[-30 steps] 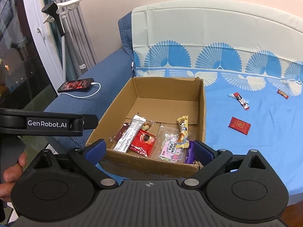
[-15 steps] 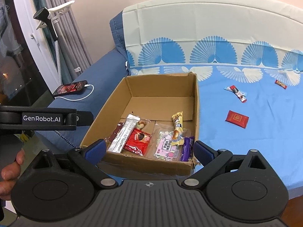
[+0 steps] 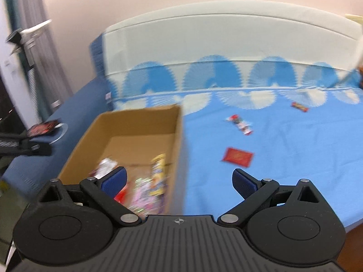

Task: Organize snacks
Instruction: 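Swing both tools away from the box toward the loose candies on the bed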

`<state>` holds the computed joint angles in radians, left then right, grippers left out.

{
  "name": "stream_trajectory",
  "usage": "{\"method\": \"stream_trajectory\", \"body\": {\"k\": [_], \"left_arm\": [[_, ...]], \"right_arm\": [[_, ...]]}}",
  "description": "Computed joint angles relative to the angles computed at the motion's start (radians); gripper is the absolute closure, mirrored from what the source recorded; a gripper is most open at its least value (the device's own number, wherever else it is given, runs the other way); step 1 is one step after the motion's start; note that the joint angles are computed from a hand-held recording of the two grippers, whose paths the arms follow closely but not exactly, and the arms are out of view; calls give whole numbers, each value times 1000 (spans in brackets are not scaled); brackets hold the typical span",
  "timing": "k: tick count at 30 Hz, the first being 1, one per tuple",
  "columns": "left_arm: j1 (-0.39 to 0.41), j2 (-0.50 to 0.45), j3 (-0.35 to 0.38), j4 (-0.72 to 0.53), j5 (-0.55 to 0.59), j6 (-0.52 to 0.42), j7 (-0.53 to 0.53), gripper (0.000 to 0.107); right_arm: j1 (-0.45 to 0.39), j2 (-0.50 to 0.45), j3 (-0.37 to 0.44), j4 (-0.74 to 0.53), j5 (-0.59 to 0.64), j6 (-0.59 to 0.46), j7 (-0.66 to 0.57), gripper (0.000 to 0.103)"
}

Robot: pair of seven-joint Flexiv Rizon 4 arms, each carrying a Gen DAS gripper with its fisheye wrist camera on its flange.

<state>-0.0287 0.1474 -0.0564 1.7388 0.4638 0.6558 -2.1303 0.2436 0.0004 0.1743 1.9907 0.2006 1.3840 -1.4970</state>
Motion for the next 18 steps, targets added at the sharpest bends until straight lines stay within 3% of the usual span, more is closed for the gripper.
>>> {"method": "stream_trajectory", "body": {"k": [5, 10, 15, 18], "left_arm": [[-1, -90, -11, -101, 10, -33, 3, 4], [-46, -252, -5, -260, -10, -7, 49, 4], [-83, -496, -19, -474, -106, 29, 140, 4], [-74, -655, -23, -599, -181, 39, 213, 4]], "right_arm": [[-49, -94, -51, -42, -105, 54, 87, 3], [-108, -199, -92, -103, -192, 101, 141, 3], [-143, -372, -172, -239, -315, 174, 199, 2], [-197, -534, -171, -419, -370, 175, 181, 1]]}}
